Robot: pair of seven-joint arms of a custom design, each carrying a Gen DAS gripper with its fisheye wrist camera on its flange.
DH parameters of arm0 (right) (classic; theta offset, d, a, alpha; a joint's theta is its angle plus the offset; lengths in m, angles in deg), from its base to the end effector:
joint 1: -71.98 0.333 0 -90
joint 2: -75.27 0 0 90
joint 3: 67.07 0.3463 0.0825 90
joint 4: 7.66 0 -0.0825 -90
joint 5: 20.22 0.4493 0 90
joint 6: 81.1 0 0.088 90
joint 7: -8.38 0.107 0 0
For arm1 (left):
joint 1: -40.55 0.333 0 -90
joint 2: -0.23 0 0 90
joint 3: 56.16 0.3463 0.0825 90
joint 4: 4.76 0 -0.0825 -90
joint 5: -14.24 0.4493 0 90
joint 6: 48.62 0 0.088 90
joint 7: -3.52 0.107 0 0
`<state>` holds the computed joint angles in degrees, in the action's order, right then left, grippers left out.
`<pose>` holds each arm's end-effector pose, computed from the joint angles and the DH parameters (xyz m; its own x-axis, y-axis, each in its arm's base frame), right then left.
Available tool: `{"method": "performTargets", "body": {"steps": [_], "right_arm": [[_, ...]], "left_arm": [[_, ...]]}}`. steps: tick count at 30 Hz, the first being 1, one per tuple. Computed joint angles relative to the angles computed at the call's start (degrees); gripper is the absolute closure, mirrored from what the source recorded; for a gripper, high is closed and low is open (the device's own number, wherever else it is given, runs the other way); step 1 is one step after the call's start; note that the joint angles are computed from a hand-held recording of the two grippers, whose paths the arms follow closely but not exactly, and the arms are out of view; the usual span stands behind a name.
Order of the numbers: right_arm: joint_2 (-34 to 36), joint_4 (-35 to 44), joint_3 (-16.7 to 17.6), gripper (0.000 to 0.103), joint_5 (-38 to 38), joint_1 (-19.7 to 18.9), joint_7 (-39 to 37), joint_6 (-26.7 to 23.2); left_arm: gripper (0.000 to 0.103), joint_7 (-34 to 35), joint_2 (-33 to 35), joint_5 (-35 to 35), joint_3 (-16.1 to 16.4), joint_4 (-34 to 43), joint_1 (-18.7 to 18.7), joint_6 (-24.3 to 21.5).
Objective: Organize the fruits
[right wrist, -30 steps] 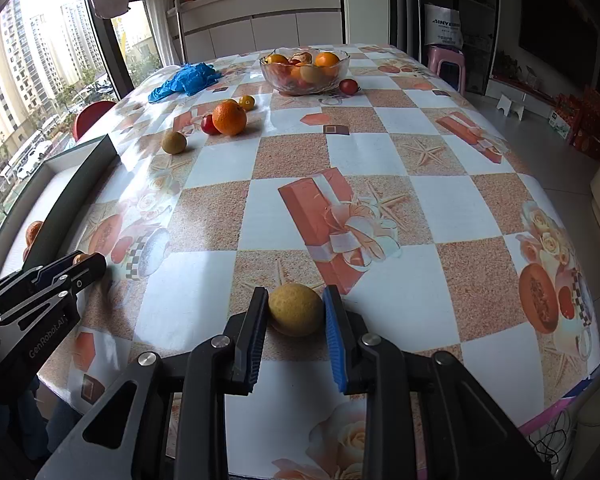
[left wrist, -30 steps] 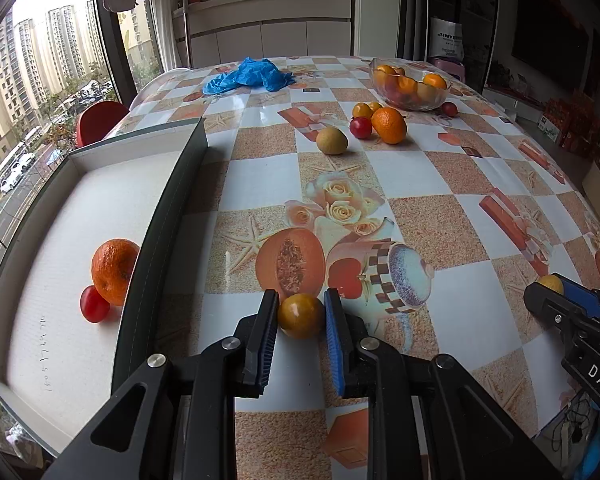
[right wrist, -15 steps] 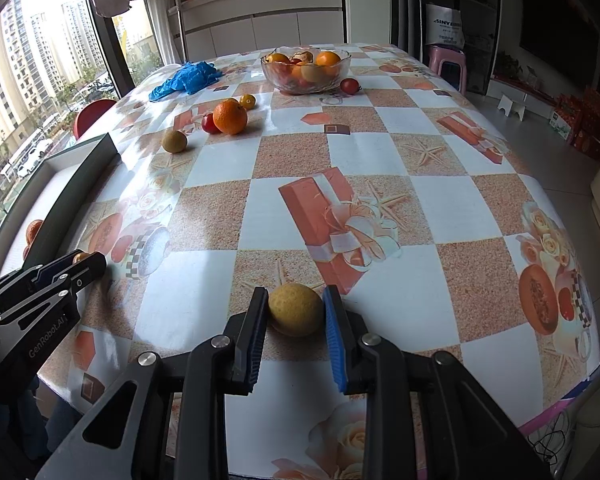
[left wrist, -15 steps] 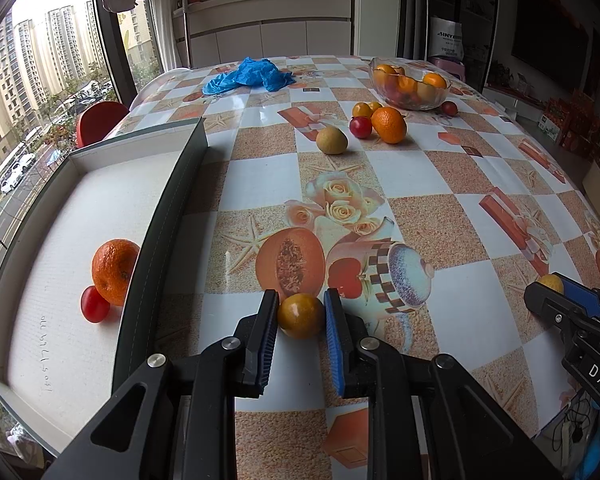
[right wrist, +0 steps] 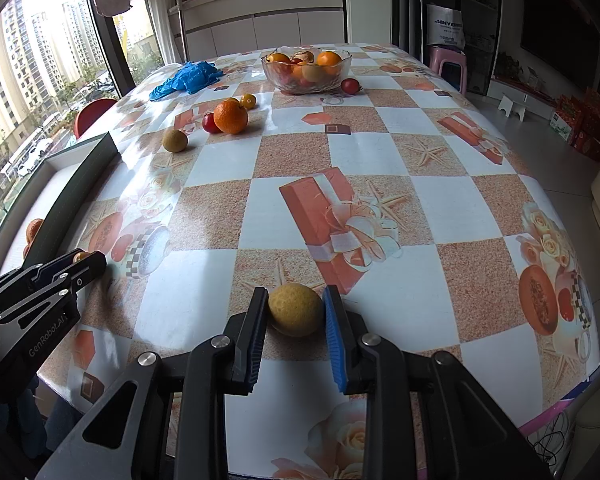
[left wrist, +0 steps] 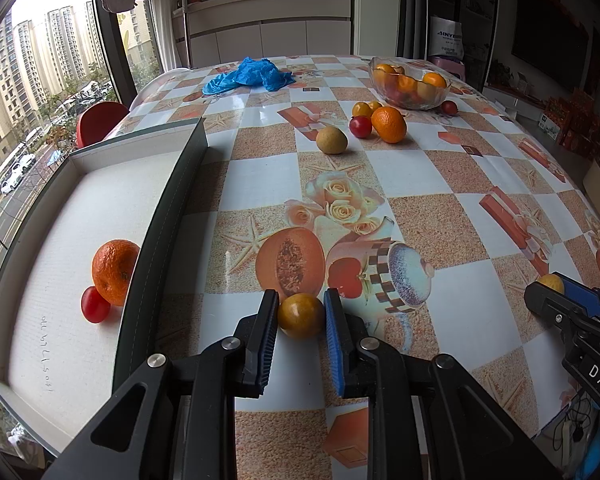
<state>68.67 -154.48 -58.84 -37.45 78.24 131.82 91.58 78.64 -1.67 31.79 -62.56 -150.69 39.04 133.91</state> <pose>0.5002 0.1515 0.3478 -0.0087 -0.9943 -0.1058 -0.8442 0.0640 -0.5322 0.5247 -0.1011 0.3350 -0.1815 -0.9831 -0.0220 -0.7687 0.1558 -0.6204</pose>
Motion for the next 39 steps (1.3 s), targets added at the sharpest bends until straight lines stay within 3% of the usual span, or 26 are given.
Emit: {"method": "performTargets", "body": {"steps": [17, 24, 29, 39], "right_arm": [[0.0, -0.1, -1.0, 0.073, 4.6, 1.4, -3.8, -0.1], [-0.1, 0.1, -2.7, 0.073, 12.8, 3.7, -10.5, -0.8], [-0.1, 0.5, -3.8, 0.073, 18.9, 5.1, -15.4, -1.8], [-0.5, 1.0, -3.7, 0.073, 22.7, 5.1, -17.6, -3.7]], "left_arm": [[0.079, 1.4, 0.0, -1.6, 0.2, 0.0, -0.5, -0.1], [0.079, 12.5, -0.2, -14.3, 2.6, -0.2, -4.8, -0.7], [0.079, 25.1, -0.5, -28.8, 4.0, 0.4, -8.3, -2.8], [0.079, 46.3, -2.8, -52.7, 5.8, 1.5, -13.5, -4.5]]}}
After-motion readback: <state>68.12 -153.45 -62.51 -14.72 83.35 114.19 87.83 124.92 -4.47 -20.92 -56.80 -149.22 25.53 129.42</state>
